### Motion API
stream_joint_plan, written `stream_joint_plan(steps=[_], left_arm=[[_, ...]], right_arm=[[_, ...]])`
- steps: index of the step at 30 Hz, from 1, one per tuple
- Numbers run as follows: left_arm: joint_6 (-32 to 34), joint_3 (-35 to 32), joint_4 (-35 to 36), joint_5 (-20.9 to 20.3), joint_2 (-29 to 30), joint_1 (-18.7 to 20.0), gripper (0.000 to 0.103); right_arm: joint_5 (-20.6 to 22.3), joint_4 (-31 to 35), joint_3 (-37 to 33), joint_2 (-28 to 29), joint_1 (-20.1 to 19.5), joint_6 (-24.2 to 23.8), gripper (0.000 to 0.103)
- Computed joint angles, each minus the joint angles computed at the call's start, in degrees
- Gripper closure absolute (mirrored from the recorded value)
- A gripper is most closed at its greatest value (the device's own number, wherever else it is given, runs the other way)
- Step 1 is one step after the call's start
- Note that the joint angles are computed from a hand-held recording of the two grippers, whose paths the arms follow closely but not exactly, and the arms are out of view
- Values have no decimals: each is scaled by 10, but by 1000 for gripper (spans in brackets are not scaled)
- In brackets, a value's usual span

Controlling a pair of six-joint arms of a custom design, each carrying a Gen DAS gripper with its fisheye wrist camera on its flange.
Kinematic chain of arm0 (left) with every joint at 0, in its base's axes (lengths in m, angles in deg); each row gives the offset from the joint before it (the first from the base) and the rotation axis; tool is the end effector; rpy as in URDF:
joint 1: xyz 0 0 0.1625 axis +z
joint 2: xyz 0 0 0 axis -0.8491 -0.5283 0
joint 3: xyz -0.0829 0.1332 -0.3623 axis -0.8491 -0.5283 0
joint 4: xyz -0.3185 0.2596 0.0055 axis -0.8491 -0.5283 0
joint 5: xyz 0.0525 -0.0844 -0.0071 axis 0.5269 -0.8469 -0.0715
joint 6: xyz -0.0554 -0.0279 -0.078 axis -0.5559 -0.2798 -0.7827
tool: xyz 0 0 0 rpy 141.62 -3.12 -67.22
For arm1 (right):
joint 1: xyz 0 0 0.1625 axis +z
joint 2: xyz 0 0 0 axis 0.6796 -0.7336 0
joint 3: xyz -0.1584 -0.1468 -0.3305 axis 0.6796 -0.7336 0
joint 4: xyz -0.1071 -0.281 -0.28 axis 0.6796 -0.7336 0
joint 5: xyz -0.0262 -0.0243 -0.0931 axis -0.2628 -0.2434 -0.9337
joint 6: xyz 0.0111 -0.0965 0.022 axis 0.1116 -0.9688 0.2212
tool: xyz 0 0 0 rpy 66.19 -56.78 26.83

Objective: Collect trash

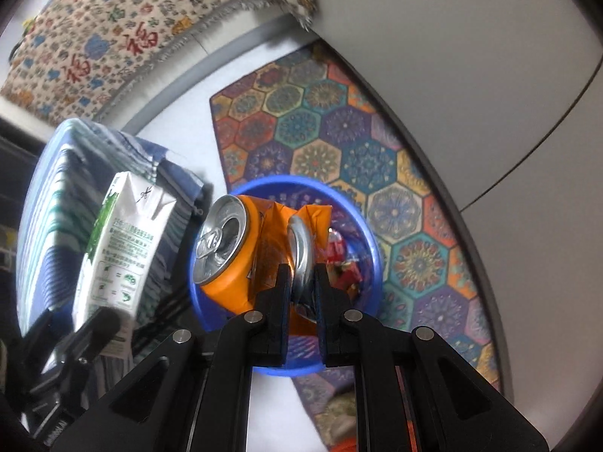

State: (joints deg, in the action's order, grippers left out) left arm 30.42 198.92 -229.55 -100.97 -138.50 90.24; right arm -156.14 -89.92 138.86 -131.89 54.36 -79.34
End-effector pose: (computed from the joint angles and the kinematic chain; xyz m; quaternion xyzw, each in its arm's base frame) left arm -0.2411 -0.3856 0.1157 0.1013 0.9306 -0.2438 0.2536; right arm 0.1426 -0.4390 0.1720 0.0601 -0.9617 0.1254 0.2362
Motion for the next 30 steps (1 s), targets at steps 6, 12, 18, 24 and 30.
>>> stream_joint_plan(steps=[6, 12, 18, 24, 30], left_arm=[[52, -12, -56, -5, 55, 27, 51], [93, -17, -122, -33, 89, 53, 24], [63, -24, -69, -22, 59, 17, 18], [-8, -37, 90, 19, -5, -62, 5], [-126, -21, 251, 73, -76, -186, 5]], right_arm=[[41, -20, 1, 16, -36, -4, 88], [62, -72, 7, 24, -57, -21, 35], [29, -73, 20, -36, -38, 0, 6], [-13, -50, 54, -148, 36, 1, 0], [-143, -55, 113, -223, 157, -36, 0]])
